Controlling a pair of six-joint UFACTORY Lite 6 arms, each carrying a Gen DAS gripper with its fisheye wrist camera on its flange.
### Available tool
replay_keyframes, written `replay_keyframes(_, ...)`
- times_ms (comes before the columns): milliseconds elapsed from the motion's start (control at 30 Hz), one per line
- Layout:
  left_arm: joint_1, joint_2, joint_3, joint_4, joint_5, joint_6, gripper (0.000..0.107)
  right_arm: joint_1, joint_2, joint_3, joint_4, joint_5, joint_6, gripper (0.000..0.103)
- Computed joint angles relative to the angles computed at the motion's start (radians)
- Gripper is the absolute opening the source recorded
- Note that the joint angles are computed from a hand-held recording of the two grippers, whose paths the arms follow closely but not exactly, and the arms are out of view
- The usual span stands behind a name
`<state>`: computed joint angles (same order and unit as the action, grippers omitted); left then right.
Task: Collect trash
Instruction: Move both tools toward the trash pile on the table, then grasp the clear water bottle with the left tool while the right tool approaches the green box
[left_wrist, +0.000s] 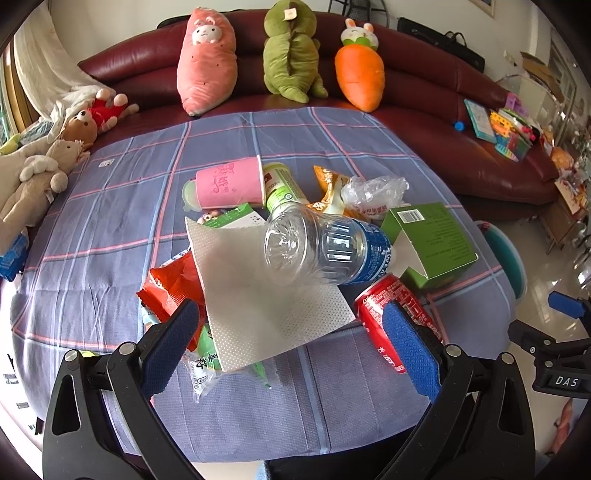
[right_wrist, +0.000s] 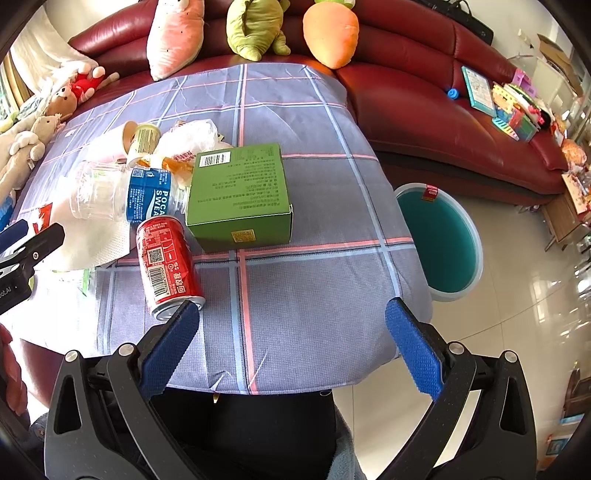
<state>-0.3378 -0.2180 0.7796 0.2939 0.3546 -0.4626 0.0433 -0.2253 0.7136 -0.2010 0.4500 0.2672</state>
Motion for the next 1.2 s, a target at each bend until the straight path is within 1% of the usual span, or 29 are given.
replay_keyframes(233,0.003,0.0,-0.008,-0.003,-0.006,0.007,0.099,0.001,0.016,0.006,0.0,-0.002,0.002,0.097)
replay_keyframes(533,0.021,0.03,-0.018,-0.04,-0.037,0.066,0.099,0.01,0.038,0.01,-0.018,-0.011,0.025,0.097)
replay_keyframes(933,0.053,0.088,0.007,-0.069,-0.047,0.149,0.099,-0.002,0.095,0.025,-0.003,-0.032,0.01,0.097)
replay_keyframes(1000,0.063,0.102,0.025,-0.079,-0.046,0.195,0.099,-0.003,0.11,0.03,-0.008,-0.037,0.011,0.097)
replay_keyframes(1100,0.081,0.138,0.077,-0.161,-0.036,0.381,0.099,-0.002,0.129,0.045,-0.015,-0.04,0.015,0.097)
replay_keyframes(1133,0.081,0.15,0.091,-0.154,-0.036,0.409,0.099,-0.004,0.134,0.049,-0.013,-0.043,0.013,0.097)
replay_keyframes(1200,0.06,0.186,0.128,-0.064,-0.032,0.405,0.099,-0.009,0.151,0.061,-0.007,-0.048,0.01,0.097)
